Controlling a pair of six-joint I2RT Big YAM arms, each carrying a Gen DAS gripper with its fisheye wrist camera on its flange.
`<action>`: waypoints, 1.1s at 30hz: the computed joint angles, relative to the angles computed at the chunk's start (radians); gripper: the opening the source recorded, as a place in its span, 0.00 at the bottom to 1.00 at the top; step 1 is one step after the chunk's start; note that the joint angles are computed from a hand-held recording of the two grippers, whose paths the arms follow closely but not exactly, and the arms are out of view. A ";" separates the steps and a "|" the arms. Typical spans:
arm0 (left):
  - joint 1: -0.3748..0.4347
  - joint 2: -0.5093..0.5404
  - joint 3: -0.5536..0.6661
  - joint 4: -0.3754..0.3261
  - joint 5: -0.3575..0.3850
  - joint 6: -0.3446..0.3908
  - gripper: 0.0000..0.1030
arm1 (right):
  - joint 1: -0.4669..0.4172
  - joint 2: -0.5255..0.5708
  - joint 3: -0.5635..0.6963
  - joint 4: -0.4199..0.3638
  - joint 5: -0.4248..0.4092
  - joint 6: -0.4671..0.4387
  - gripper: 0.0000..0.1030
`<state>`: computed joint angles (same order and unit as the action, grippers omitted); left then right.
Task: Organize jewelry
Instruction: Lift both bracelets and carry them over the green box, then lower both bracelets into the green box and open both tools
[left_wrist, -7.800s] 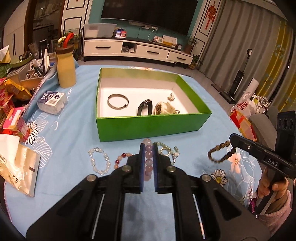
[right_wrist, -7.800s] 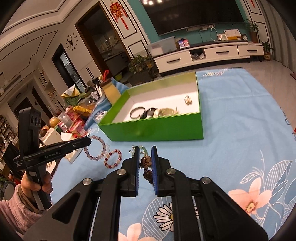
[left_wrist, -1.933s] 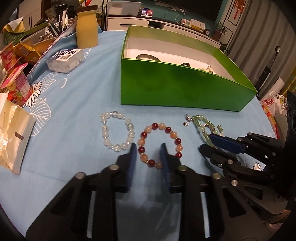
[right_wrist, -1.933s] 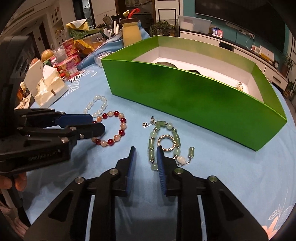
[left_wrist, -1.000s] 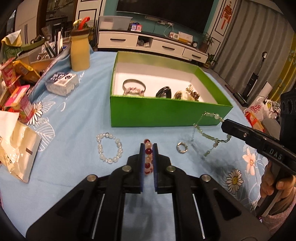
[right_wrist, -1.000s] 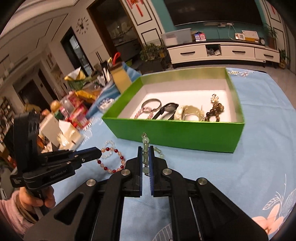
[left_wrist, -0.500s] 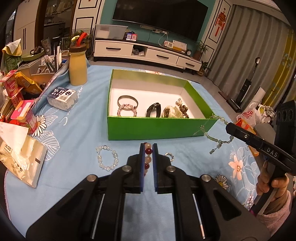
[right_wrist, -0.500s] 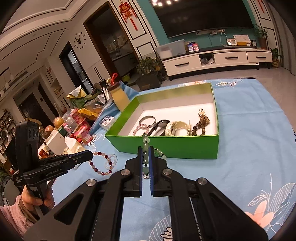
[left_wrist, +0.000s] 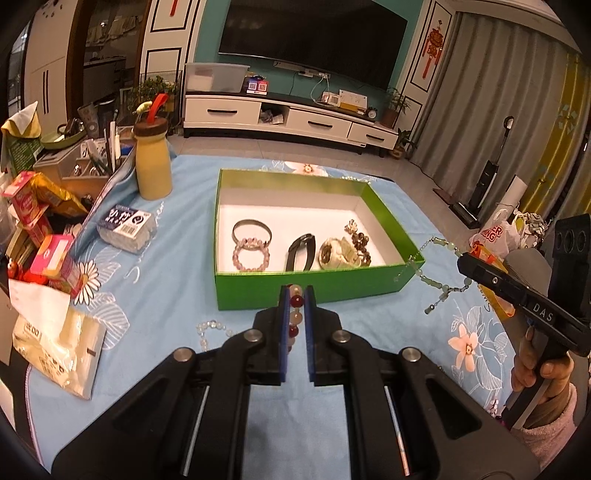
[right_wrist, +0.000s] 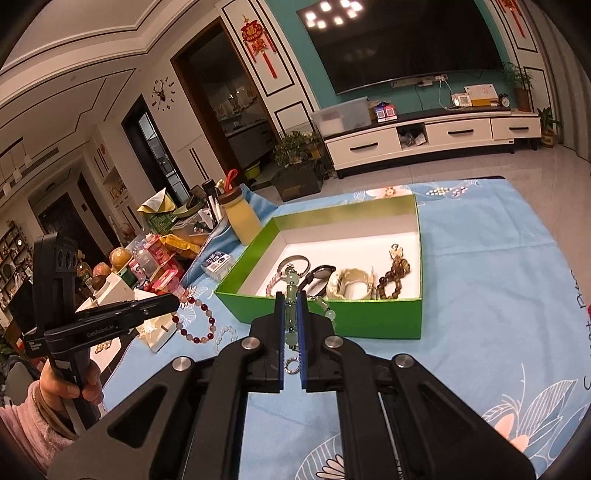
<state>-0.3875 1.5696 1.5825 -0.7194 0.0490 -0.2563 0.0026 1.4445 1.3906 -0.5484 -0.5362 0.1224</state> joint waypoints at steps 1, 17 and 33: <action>0.001 0.005 0.008 0.000 0.002 0.000 0.07 | -0.001 0.000 0.002 0.001 0.002 -0.002 0.05; 0.012 0.108 0.158 -0.034 0.015 0.018 0.07 | -0.006 0.047 0.069 0.018 0.006 0.003 0.05; 0.025 0.307 0.453 -0.136 0.029 0.026 0.07 | -0.006 0.202 0.267 -0.022 0.024 0.021 0.05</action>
